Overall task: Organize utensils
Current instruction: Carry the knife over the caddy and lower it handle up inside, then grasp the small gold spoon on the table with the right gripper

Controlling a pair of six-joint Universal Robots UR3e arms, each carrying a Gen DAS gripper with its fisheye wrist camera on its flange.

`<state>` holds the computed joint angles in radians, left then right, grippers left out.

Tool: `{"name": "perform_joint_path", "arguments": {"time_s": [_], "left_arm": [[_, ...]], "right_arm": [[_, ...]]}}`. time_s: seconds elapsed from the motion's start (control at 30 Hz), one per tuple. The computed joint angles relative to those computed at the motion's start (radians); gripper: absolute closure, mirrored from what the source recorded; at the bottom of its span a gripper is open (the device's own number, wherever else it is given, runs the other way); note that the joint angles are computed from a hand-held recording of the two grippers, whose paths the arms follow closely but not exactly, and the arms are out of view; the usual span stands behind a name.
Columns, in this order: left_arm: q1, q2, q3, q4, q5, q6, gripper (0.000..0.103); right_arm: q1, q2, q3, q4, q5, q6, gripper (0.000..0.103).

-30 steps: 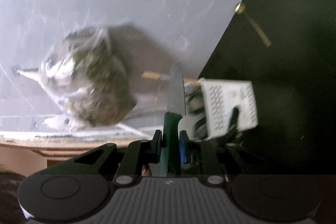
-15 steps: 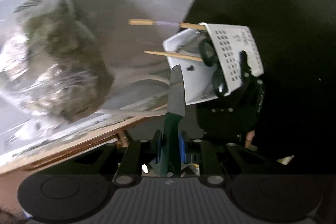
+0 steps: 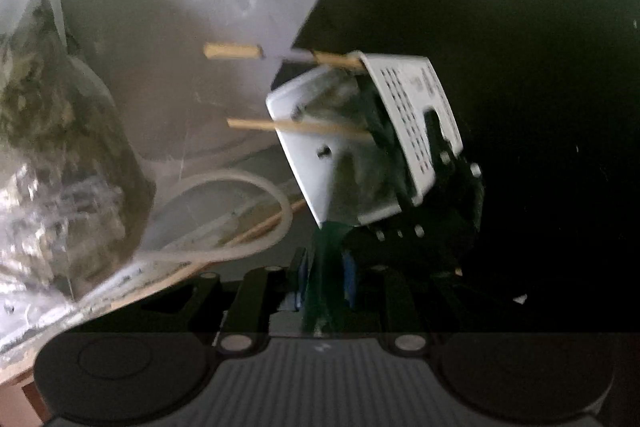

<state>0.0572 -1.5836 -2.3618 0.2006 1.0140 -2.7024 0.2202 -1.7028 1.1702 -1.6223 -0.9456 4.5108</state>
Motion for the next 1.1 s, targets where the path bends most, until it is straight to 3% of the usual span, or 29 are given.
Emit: {"name": "perform_joint_path", "arguments": {"time_s": [0.07,0.2,0.3,0.37,0.5,0.6,0.67,0.8,0.87,0.97,1.1], "left_arm": [[0.001,0.000,-0.002,0.006,0.001,-0.006,0.026],[-0.006,0.002,0.001,0.005,0.011,-0.014,0.026],[-0.013,0.000,-0.002,0.017,0.019,-0.023,0.026],[-0.017,-0.003,0.000,0.020,0.025,-0.026,0.026],[-0.025,0.008,-0.002,0.010,0.033,-0.029,0.026],[-0.034,0.001,0.002,0.020,0.046,-0.040,0.026],[-0.039,-0.007,0.004,0.031,0.055,-0.049,0.026],[-0.058,-0.006,0.019,0.017,0.083,-0.065,0.026],[-0.077,-0.010,0.035,0.006,0.109,-0.077,0.026],[-0.113,-0.014,0.061,-0.009,0.159,-0.103,0.025],[-0.182,-0.038,0.099,-0.010,0.256,-0.157,0.025]], "right_arm": [[0.001,0.038,-0.065,0.025,-0.029,-0.025,0.047],[-0.023,0.049,-0.097,0.026,-0.035,-0.081,0.041],[-0.059,0.016,-0.118,0.026,-0.023,-0.188,0.029],[-0.095,-0.024,-0.139,0.047,-0.044,-0.273,0.012],[-0.246,-0.157,-0.102,0.152,-0.088,-0.455,0.002],[-0.379,-0.284,0.079,0.136,-0.127,-0.659,0.000],[-0.392,-0.340,0.276,0.003,-0.211,-0.780,0.000],[-0.215,-0.283,0.656,-0.510,-0.541,-0.941,0.001],[-0.185,-0.205,0.799,-0.762,-0.585,-1.019,0.004],[-0.142,-0.038,0.876,-1.035,-0.631,-1.086,0.008],[-0.128,0.147,0.859,-1.219,-0.641,-1.142,0.015]]}}
